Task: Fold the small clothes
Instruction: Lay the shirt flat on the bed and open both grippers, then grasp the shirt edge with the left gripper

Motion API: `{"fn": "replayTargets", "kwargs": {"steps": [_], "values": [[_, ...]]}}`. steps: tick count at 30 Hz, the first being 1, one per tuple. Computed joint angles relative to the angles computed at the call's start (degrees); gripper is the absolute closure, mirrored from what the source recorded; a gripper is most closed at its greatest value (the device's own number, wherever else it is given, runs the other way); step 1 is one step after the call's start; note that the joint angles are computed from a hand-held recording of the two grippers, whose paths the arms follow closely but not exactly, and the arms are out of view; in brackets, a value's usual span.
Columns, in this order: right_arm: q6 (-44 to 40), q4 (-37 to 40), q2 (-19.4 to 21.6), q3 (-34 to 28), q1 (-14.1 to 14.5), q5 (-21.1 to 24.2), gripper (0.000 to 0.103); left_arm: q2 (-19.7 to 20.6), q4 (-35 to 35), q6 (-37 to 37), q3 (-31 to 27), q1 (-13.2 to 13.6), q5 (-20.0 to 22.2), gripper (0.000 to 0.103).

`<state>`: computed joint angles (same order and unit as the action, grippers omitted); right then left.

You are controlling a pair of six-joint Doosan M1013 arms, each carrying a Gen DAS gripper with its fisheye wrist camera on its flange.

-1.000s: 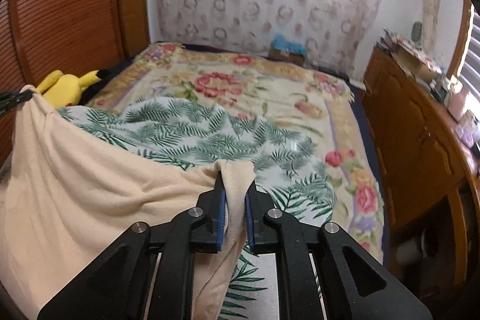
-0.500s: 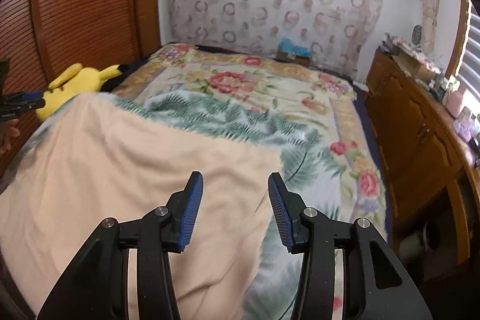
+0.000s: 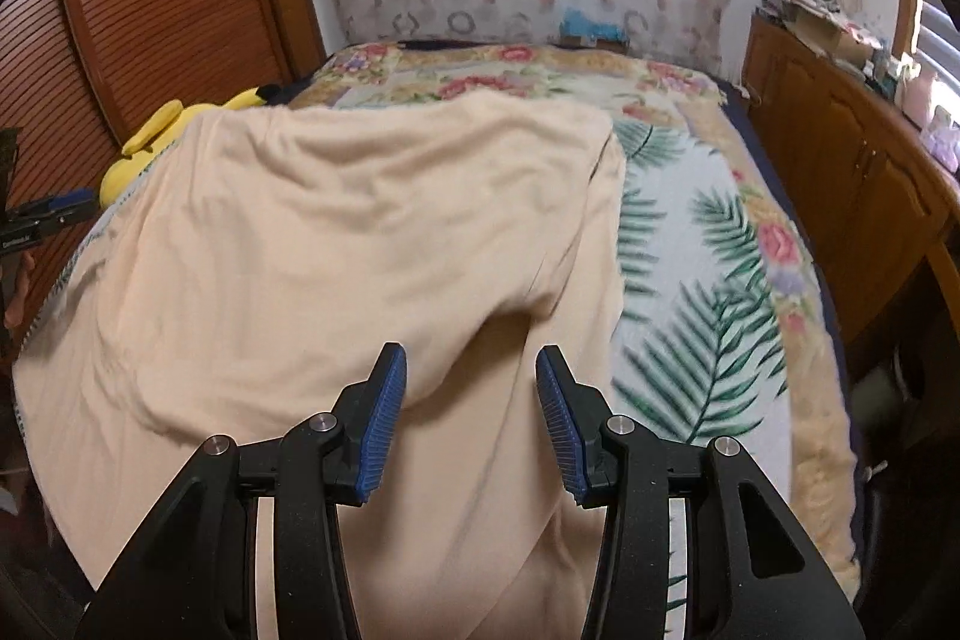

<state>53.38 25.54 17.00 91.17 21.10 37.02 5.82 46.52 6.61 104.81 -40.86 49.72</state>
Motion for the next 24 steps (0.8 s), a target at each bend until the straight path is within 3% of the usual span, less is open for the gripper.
{"fn": "replayTargets", "kwargs": {"steps": [4, 9, 11, 13, 24], "values": [[1.4, -0.3, 0.6, -0.3, 0.3, -0.6, 0.057, 0.7, -1.4, 0.5, -0.4, 0.2, 2.3, 0.039], [1.8, -0.9, 1.3, -0.1, 0.7, -1.0, 0.057, 0.7, -1.4, 0.1, -0.1, 0.5, 2.0, 0.04], [1.5, -1.3, 1.1, 0.4, 0.7, -2.0, 0.057, 0.7, -1.6, 0.8, 0.0, 0.8, 1.1, 0.049], [1.4, -1.6, 1.1, 0.6, 0.8, -2.2, 0.057, 1.2, -1.9, 1.6, -0.6, 1.0, 2.3, 0.065], [3.0, -4.6, 1.2, 0.7, 1.3, -3.3, 0.057, 2.8, -6.8, 3.6, -1.8, 4.3, 0.5, 0.066]]}}
